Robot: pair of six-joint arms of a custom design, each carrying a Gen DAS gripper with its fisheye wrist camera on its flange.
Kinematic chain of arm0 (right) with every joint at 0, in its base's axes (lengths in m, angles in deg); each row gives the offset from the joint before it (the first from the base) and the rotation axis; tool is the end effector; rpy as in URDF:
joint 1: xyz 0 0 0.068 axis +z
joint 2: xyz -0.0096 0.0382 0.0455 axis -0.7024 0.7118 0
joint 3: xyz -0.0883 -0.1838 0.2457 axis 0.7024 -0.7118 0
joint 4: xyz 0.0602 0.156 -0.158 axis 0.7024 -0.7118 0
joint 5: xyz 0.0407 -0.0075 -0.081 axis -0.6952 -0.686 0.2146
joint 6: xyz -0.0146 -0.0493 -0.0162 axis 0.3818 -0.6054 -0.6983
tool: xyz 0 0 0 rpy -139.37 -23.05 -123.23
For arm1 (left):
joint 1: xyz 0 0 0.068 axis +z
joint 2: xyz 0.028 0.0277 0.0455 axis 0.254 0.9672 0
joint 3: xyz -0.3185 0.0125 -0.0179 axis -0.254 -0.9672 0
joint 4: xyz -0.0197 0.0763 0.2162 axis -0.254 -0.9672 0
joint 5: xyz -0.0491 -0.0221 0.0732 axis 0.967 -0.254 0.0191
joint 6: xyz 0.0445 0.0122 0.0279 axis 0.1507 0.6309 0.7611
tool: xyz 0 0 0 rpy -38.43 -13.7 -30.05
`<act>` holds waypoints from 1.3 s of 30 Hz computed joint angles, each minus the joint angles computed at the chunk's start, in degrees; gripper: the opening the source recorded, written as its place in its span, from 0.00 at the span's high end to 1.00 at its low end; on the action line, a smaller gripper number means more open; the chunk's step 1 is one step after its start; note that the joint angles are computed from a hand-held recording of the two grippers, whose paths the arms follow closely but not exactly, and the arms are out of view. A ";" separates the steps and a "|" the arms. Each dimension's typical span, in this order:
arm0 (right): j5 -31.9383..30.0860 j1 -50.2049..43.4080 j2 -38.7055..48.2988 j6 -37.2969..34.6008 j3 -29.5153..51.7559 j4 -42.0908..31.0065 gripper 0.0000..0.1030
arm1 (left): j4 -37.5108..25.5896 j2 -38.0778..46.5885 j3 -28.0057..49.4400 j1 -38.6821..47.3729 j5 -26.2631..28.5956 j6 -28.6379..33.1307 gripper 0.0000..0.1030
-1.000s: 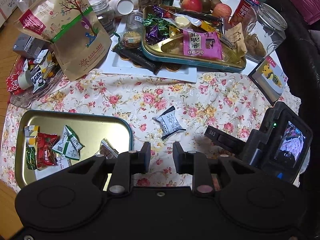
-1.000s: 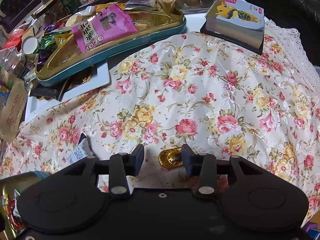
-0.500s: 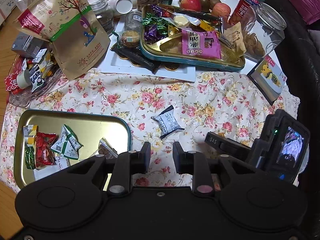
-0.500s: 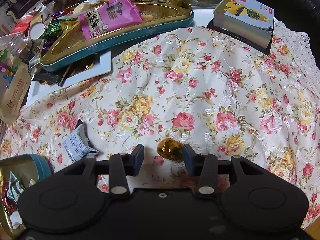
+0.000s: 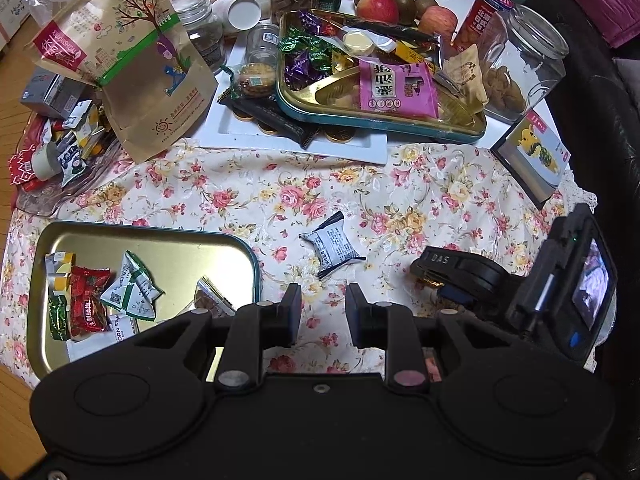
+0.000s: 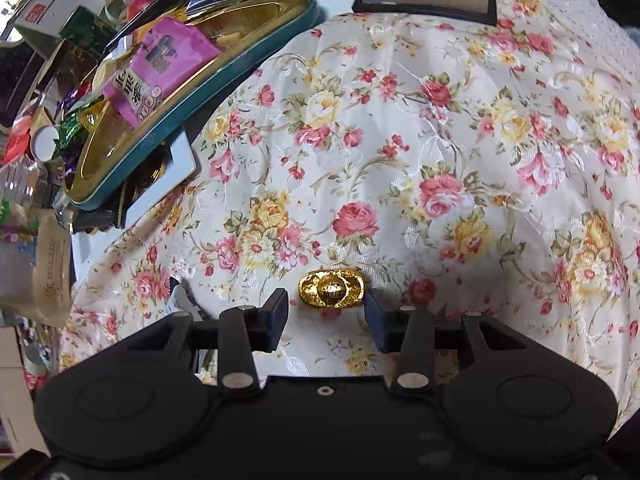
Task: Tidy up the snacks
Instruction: 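Grasp the gold ingot-shaped candy with the right tool, then grasp the white-and-blue packet with the left tool while the right tool holds the gold ingot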
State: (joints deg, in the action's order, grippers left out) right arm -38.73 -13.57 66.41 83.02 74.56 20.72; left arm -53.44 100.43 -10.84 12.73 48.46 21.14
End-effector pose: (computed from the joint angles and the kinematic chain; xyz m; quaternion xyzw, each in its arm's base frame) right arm 0.3211 0.1893 0.1480 0.3142 0.9372 0.0765 0.1303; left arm 0.3047 -0.0155 0.2754 0.0392 0.9866 -0.0700 0.1418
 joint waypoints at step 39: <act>5.94 0.62 -18.57 -10.56 -9.21 -3.26 0.61 | 22.99 17.31 -5.38 -9.96 -9.14 -12.68 0.58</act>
State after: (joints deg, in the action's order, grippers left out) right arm -32.80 -12.95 47.83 72.46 65.35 17.46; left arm -30.46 117.74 -16.23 2.77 39.32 8.45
